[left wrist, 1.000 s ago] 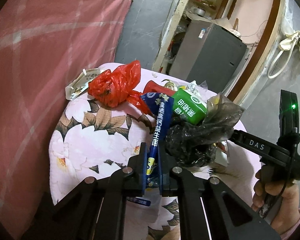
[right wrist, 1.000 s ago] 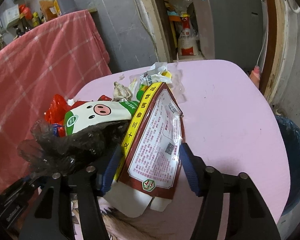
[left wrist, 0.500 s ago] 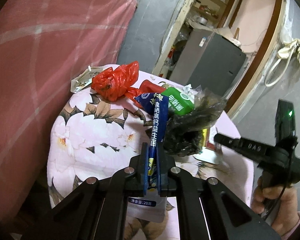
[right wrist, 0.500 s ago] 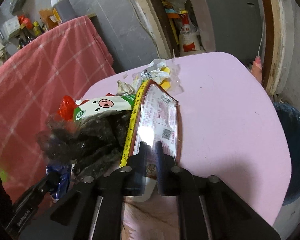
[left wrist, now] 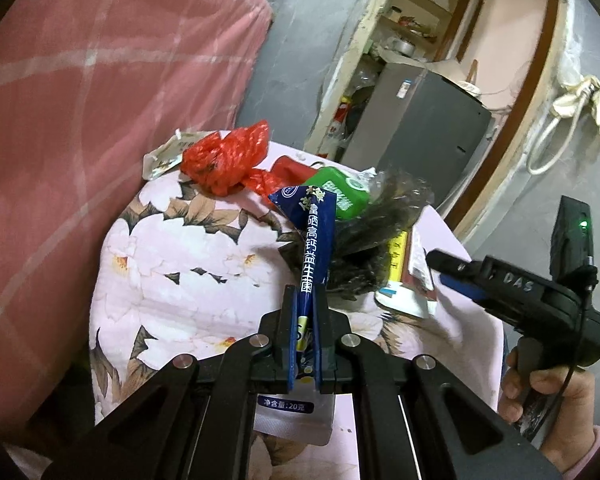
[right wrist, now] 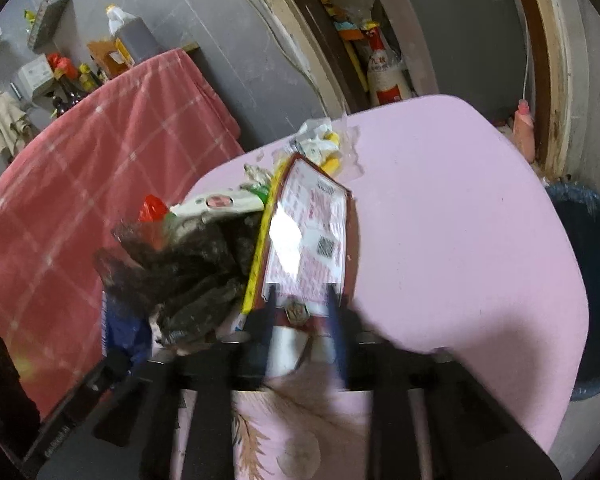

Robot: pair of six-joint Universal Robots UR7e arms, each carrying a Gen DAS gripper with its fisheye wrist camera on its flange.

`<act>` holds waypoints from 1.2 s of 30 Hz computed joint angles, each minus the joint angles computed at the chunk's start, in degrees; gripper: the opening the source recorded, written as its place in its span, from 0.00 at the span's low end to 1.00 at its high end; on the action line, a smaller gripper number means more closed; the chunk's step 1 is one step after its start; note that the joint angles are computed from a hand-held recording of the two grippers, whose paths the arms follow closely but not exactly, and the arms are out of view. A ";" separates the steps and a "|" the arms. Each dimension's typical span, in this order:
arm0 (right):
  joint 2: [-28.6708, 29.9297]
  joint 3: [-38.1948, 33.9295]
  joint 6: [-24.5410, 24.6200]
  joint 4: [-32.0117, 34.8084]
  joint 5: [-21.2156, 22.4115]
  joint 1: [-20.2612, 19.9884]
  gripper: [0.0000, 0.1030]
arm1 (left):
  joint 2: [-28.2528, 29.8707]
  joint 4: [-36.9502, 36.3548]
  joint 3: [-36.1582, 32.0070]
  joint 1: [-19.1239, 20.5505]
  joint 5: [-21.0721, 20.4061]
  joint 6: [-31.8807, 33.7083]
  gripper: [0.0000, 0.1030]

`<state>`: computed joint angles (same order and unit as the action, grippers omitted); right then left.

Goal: Collect trash
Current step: 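Lift the blue tube with the left gripper while the right gripper lifts the seasoning packet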

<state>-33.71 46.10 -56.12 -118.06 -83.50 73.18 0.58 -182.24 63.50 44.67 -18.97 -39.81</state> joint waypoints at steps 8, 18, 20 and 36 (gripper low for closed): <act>3.48 -2.48 -0.13 -2.77 -5.25 2.37 0.54 | -2.13 -1.38 2.60 0.87 0.29 -1.62 0.04; 3.97 -0.31 -0.93 -9.16 -8.17 3.69 0.61 | -2.64 -3.26 3.98 0.75 0.32 -0.85 0.04; 3.72 0.06 -0.97 -9.71 -8.36 3.60 0.60 | -2.36 -3.60 3.70 0.50 0.43 -0.34 0.04; 0.56 4.92 -6.60 -14.99 -9.82 2.36 0.55 | -0.18 -1.51 0.59 -0.59 -0.58 -0.69 0.04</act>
<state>-33.15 51.02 -62.72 -133.05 -93.32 75.55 0.40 -183.75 64.09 44.09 -19.55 -40.50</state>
